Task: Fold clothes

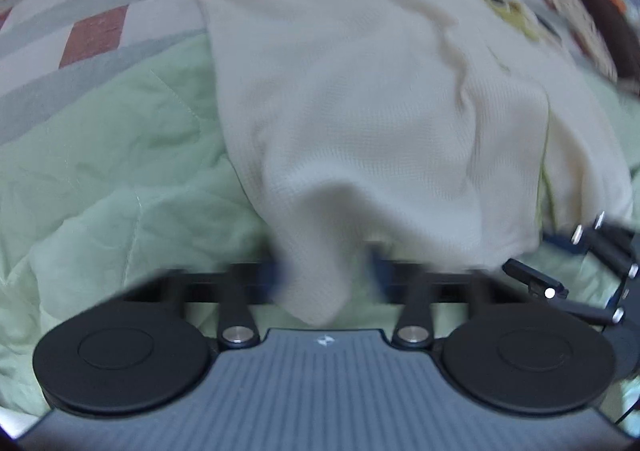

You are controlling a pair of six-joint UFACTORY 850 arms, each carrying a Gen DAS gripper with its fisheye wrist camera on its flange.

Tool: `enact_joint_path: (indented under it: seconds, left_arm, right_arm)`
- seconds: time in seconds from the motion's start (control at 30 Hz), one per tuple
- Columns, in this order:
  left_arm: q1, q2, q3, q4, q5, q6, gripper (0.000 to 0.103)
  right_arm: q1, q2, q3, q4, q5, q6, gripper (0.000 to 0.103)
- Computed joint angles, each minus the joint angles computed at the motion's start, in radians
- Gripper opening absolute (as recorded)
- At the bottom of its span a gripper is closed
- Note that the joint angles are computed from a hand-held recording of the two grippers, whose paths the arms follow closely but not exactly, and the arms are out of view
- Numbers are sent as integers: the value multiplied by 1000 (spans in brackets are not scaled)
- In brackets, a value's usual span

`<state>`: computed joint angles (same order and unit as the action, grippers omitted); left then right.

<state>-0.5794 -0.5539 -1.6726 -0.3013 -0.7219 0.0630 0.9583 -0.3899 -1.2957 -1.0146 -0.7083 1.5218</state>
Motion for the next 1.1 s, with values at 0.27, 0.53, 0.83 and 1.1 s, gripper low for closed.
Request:
enact_joint_path:
  seconds: [0.27, 0.53, 0.83, 1.1]
  left_arm:
    - [44, 83, 71, -375, 160, 257, 6]
    - [60, 10, 47, -540, 121, 237, 6]
    - [63, 20, 44, -748, 138, 366, 6]
    - [26, 18, 13, -467, 195, 207, 6]
  right_arm:
    - [-38, 152, 137, -229, 52, 518, 9]
    - [-118, 145, 129, 70, 157, 362, 16]
    - [-29, 131, 68, 100, 241, 160, 55]
    - [-42, -77, -119, 79, 20, 159, 57]
